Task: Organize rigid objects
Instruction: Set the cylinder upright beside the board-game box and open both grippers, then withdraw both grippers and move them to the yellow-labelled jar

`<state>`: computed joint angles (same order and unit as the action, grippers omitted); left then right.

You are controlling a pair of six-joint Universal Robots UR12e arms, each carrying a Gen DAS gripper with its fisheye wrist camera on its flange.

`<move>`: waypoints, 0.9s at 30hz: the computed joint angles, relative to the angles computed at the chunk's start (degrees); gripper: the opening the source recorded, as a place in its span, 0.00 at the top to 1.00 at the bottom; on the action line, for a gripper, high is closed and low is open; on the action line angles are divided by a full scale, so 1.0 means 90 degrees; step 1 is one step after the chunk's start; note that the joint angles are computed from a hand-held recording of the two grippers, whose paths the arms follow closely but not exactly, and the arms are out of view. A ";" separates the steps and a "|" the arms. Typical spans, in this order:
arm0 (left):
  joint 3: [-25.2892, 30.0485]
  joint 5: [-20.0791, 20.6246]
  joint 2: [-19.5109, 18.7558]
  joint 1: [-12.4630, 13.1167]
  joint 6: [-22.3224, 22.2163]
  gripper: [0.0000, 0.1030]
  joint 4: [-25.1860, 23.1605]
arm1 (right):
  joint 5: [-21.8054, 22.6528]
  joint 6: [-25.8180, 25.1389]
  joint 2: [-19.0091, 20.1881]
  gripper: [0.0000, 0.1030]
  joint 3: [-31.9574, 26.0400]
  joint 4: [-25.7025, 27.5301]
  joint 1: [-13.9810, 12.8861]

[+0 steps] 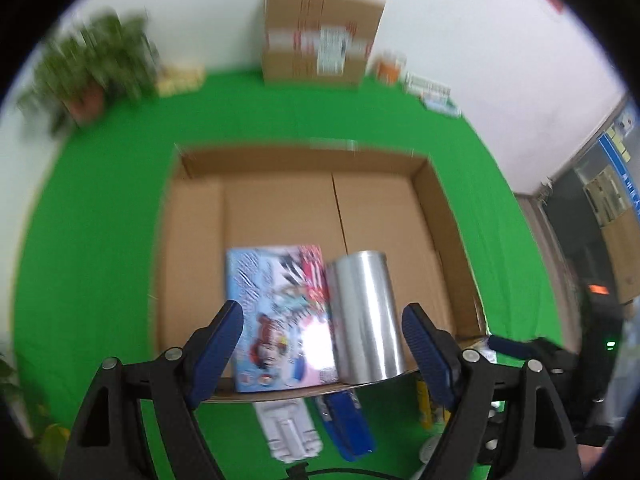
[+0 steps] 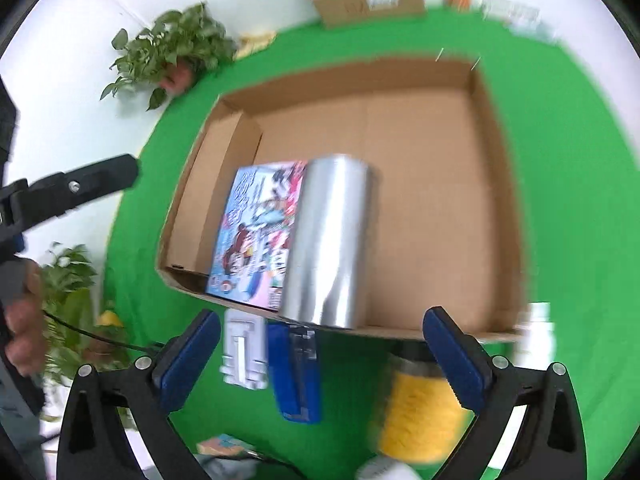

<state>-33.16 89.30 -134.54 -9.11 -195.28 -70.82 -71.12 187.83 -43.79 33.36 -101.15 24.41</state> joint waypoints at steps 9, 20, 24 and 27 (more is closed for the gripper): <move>-0.1505 0.1152 0.0985 -0.0438 -0.0448 0.35 0.1390 | -0.0867 0.0486 -0.1505 0.02 0.1982 -0.1711 -0.0023; -0.2217 0.0942 0.1330 -0.0748 -0.0653 0.05 0.2075 | -0.0550 0.0642 -0.2419 0.02 0.3351 -0.2836 -0.0250; -0.2174 0.1009 0.1281 -0.0788 -0.0546 0.05 0.1942 | -0.0473 0.0515 -0.2445 0.01 0.3427 -0.2732 -0.0268; -0.2112 0.0786 0.1256 -0.0726 -0.0606 0.05 0.1546 | -0.0412 0.0505 -0.2385 0.01 0.3420 -0.2453 -0.0278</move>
<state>-52.17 96.37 -123.24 -15.64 -200.73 -56.90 -74.83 192.37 -65.25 64.15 -123.22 21.91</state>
